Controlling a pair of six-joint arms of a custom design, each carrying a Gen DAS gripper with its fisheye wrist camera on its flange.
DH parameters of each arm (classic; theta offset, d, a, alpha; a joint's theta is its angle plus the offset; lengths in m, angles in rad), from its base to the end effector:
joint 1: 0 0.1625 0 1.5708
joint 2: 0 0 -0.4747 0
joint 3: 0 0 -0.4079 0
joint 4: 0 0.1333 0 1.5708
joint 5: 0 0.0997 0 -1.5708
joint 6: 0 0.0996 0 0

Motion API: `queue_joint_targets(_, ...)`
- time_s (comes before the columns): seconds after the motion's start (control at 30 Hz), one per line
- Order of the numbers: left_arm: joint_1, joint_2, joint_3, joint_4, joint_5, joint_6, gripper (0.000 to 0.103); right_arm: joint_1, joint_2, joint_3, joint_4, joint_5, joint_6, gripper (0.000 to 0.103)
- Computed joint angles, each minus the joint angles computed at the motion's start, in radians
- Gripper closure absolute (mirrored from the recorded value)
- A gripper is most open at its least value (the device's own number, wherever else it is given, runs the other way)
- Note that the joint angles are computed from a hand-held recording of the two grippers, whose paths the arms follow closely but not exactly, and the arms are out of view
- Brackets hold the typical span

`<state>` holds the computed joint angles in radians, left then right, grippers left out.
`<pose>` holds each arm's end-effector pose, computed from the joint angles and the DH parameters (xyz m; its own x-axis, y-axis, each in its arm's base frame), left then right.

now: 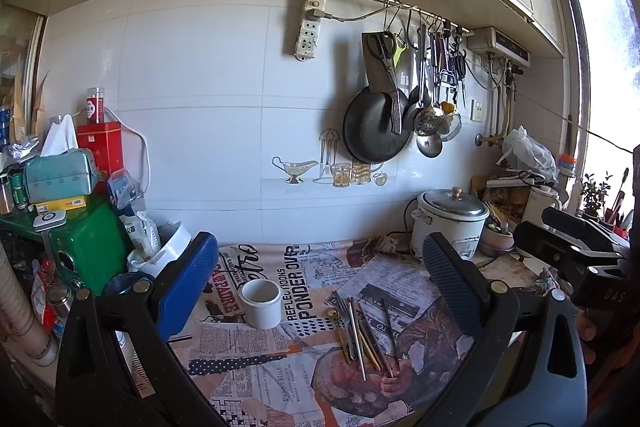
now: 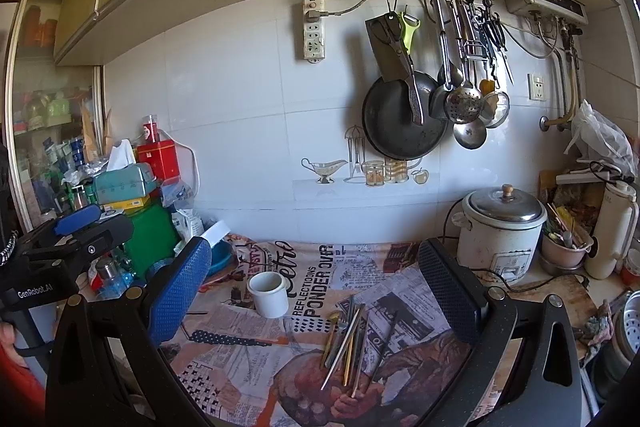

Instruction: Organize utensils

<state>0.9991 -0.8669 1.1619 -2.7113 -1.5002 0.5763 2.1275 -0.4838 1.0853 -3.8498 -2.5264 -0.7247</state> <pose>-0.3354 -0.7807 0.4145 -0.5318 0.7193 -0.4470 0.7736 0.1979 -0.6019 0.4684 -0.6543 0.2577 -0.7254 0.3478 0.5940 -0.5671 0.1872 -0.8021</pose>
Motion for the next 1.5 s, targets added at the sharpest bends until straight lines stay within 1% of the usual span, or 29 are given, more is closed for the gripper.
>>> queue_joint_targets(0.67,0.003,0.007,-0.014,0.005,-0.004,-0.004,0.0,-0.005,0.009,-0.018,0.022,0.003,0.013,0.0)
queue_joint_targets(1.0,0.011,0.042,-0.074,0.039,-0.007,-0.008,0.0,-0.015,0.006,-0.02,0.046,0.002,0.037,0.0)
queue_joint_targets(1.1,0.013,0.058,-0.093,0.05,0.0,-0.011,0.0,-0.022,0.008,-0.025,0.059,-0.009,0.046,0.0)
queue_joint_targets(1.2,0.016,0.082,-0.124,0.089,0.012,-0.02,0.0,-0.033,0.0,-0.013,0.087,-0.02,0.082,0.0)
queue_joint_targets(1.3,0.017,0.113,-0.151,0.112,0.049,-0.026,0.0,-0.049,-0.009,0.0,0.123,-0.043,0.127,0.0)
queue_joint_targets(1.4,0.02,0.151,-0.18,0.132,0.092,-0.038,0.0,-0.07,-0.02,0.02,0.174,-0.076,0.19,0.0)
queue_joint_targets(1.5,0.027,0.2,-0.23,0.176,0.135,-0.056,0.0,-0.097,-0.038,0.048,0.24,-0.113,0.274,0.0)
